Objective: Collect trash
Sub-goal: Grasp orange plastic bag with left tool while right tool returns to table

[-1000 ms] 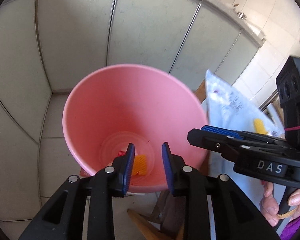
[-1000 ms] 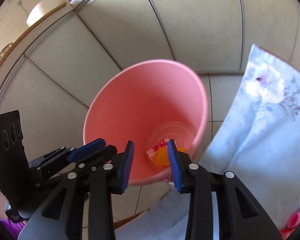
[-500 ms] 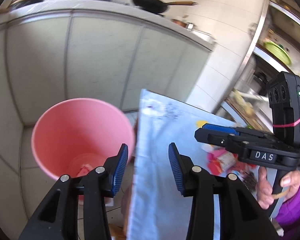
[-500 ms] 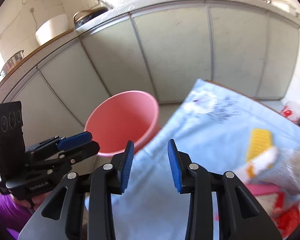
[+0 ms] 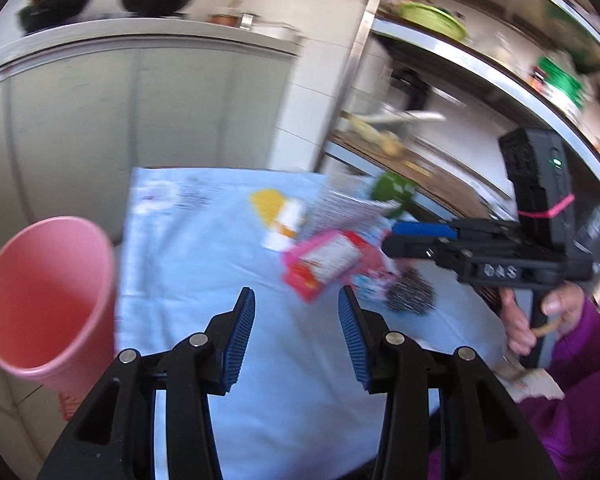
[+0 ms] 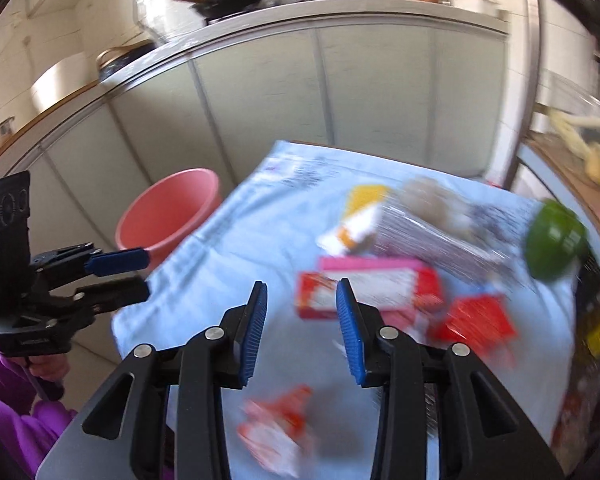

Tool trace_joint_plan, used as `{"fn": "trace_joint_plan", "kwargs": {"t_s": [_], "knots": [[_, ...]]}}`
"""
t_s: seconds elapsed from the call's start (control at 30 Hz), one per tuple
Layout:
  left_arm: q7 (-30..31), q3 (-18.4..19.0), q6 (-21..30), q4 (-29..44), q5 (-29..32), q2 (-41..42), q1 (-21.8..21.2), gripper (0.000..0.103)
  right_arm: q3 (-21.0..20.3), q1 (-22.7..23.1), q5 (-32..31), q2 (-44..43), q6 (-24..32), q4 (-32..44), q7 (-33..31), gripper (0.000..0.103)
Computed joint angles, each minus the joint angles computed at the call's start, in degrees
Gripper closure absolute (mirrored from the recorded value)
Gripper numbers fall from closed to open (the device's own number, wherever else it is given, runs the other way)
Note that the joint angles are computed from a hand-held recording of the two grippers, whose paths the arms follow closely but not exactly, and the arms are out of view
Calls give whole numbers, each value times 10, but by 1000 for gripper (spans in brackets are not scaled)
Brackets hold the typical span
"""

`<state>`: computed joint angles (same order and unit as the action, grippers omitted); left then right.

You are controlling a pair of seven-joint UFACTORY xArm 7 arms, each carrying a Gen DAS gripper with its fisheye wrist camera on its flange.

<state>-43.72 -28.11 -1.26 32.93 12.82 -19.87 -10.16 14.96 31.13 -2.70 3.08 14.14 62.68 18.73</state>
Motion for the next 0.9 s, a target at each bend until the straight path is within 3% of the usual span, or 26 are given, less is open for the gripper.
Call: {"fn": "trace_joint_plan", "kwargs": {"t_s": [0.1, 0.23, 0.3, 0.4, 0.47, 0.6, 0.7, 0.9], "knots": [[49, 62, 6, 27, -21, 51, -87, 57, -9, -9, -15, -38, -17, -56, 45, 66], [112, 105, 36, 65, -56, 106, -160, 56, -10, -27, -8, -77, -35, -119, 74, 66], [194, 156, 49, 81, -144, 128, -231, 56, -12, -29, 8, -88, -40, -141, 66, 66], [315, 186, 52, 93, -265, 142, -286, 56, 1, -48, -22, -104, -39, -165, 101, 66], [352, 179, 70, 109, -291, 154, -287, 53, 5, -55, -34, -110, -39, -173, 111, 66], [325, 148, 141, 155, -245, 197, -249, 52, 3, -57, -35, -115, -51, -187, 117, 66], [398, 127, 159, 174, -329, 218, -232, 50, 0, -53, -27, -115, -55, -191, 109, 66], [493, 104, 165, 186, -418, 227, -218, 53, -8, -42, 6, -115, -48, -199, 86, 66]]}}
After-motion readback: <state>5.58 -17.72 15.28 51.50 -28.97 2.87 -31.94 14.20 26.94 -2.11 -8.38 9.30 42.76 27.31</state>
